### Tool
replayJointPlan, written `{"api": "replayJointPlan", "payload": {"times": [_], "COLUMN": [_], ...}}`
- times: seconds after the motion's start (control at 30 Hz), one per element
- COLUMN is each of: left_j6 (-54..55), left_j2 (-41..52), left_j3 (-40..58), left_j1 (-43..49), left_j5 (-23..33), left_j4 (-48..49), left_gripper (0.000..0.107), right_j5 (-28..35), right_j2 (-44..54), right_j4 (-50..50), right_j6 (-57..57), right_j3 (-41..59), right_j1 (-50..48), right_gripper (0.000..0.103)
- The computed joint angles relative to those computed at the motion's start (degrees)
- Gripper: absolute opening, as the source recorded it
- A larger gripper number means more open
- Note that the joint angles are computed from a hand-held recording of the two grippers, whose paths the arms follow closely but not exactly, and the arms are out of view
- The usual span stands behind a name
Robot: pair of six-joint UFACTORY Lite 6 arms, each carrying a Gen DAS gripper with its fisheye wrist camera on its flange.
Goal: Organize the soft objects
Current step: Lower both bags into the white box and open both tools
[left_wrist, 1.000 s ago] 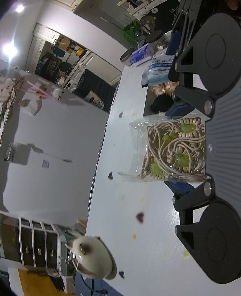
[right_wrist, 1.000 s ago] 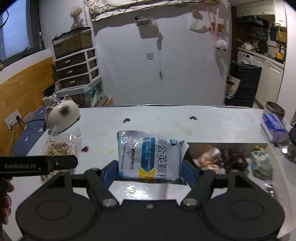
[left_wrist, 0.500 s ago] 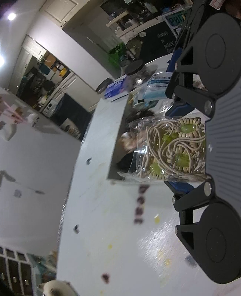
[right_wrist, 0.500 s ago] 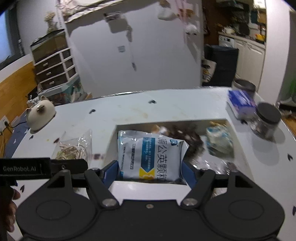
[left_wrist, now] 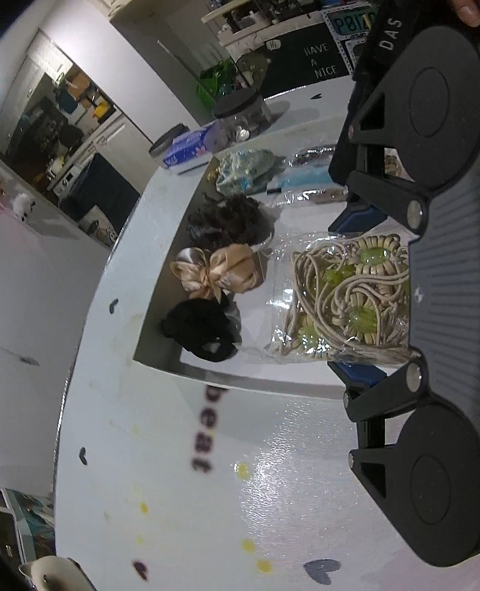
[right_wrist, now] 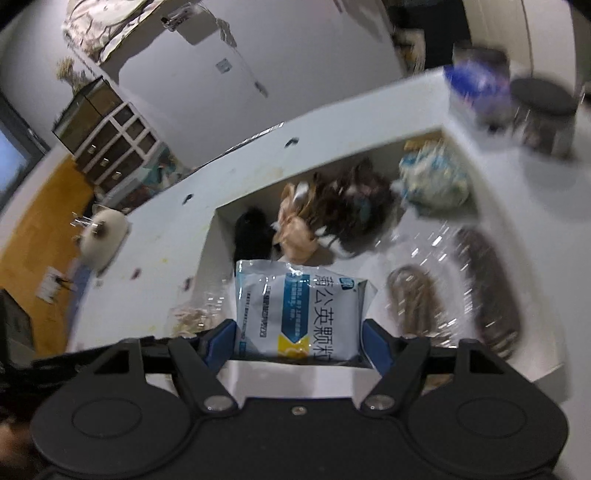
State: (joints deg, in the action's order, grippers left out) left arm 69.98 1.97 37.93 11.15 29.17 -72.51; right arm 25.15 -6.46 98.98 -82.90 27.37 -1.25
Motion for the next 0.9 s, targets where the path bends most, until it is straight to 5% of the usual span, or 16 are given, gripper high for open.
{"api": "replayJointPlan", "payload": {"times": [0.2, 0.57, 0.77, 0.9], "left_j6": [-3.18, -4.89, -4.56, -2.52], "left_j2": [1.50, 5.04, 3.02, 0.59], "left_j3": [0.98, 3.65, 3.55, 2.79], "left_j1": [-1.05, -4.93, -4.91, -3.30], "left_j5": [-2.71, -7.20, -7.99, -6.39], "left_j4": [1.57, 2.23, 1.64, 0.77], "left_gripper": [0.069, 0.070, 0.091, 0.091], "right_j5": [8.54, -1.55, -0.76, -2.32], "right_j2": [15.06, 16.21, 16.37, 16.46], "right_j4": [-0.93, -3.12, -1.45, -3.36], "right_j6": [1.20, 0.27, -2.21, -0.01], "right_j3": [7.09, 10.31, 10.78, 11.14], "right_j1": [-3.74, 0.49, 0.20, 0.39], "right_gripper": [0.075, 0.075, 0.082, 0.086]}}
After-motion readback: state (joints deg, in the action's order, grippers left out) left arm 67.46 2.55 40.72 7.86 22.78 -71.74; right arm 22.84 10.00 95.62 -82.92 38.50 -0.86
